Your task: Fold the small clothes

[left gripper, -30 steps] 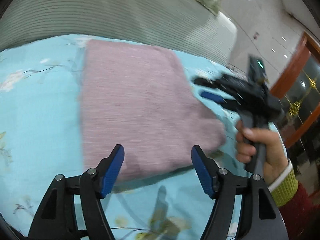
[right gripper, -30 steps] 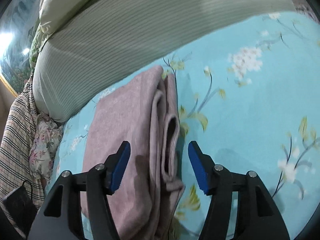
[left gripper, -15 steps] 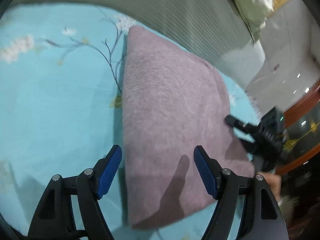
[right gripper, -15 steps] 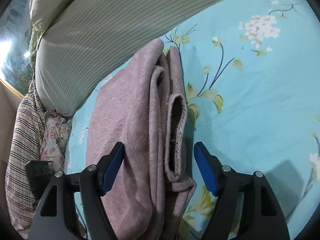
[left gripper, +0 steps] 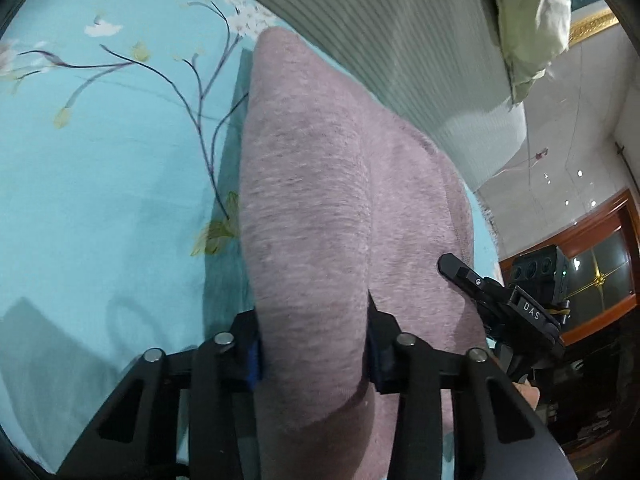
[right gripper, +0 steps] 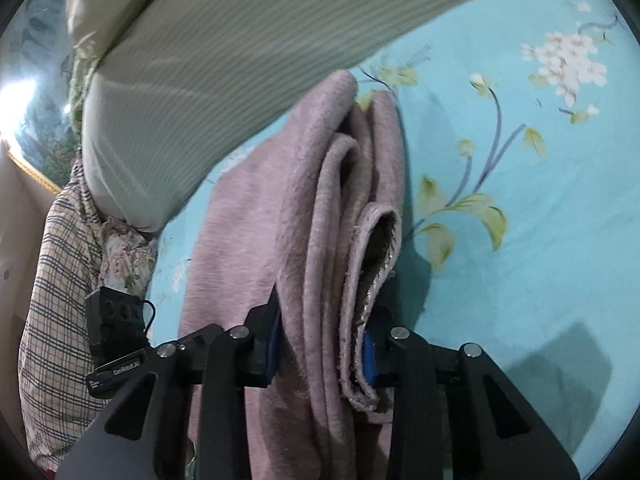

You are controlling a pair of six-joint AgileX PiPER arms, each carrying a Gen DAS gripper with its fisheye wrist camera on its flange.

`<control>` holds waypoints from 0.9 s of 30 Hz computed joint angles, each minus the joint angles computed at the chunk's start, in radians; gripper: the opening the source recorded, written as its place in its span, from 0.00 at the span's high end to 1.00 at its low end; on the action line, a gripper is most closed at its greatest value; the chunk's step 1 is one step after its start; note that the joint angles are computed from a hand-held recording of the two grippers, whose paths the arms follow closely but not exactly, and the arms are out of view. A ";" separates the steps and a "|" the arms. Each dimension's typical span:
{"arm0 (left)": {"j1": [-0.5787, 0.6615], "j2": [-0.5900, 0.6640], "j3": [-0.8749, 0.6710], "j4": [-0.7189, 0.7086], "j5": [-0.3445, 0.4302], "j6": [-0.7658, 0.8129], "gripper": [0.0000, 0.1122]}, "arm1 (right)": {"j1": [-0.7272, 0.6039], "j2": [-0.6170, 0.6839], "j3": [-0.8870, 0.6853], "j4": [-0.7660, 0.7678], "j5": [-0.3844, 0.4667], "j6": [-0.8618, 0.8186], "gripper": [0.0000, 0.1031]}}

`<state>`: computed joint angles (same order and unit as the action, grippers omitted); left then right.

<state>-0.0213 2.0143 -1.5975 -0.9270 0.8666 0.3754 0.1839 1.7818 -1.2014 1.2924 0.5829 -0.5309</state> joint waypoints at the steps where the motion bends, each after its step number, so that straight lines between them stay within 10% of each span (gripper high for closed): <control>1: 0.010 -0.034 0.043 -0.022 -0.006 0.022 0.67 | 0.008 -0.007 0.003 0.015 0.002 -0.010 0.69; 9: 0.144 -0.418 0.416 -0.004 -0.057 0.130 0.68 | 0.254 -0.003 -0.063 0.041 -0.070 -0.015 0.70; 16: 0.437 -0.724 0.671 0.034 0.050 0.225 0.68 | 0.417 0.116 -0.177 0.219 -0.086 -0.145 0.70; 22: 0.626 -0.793 0.788 0.045 0.133 0.353 0.67 | 0.488 0.165 -0.214 0.169 -0.131 -0.079 0.69; 27: 0.595 -0.768 0.840 0.050 0.056 0.367 0.58 | 0.486 0.174 -0.174 0.179 -0.143 -0.061 0.64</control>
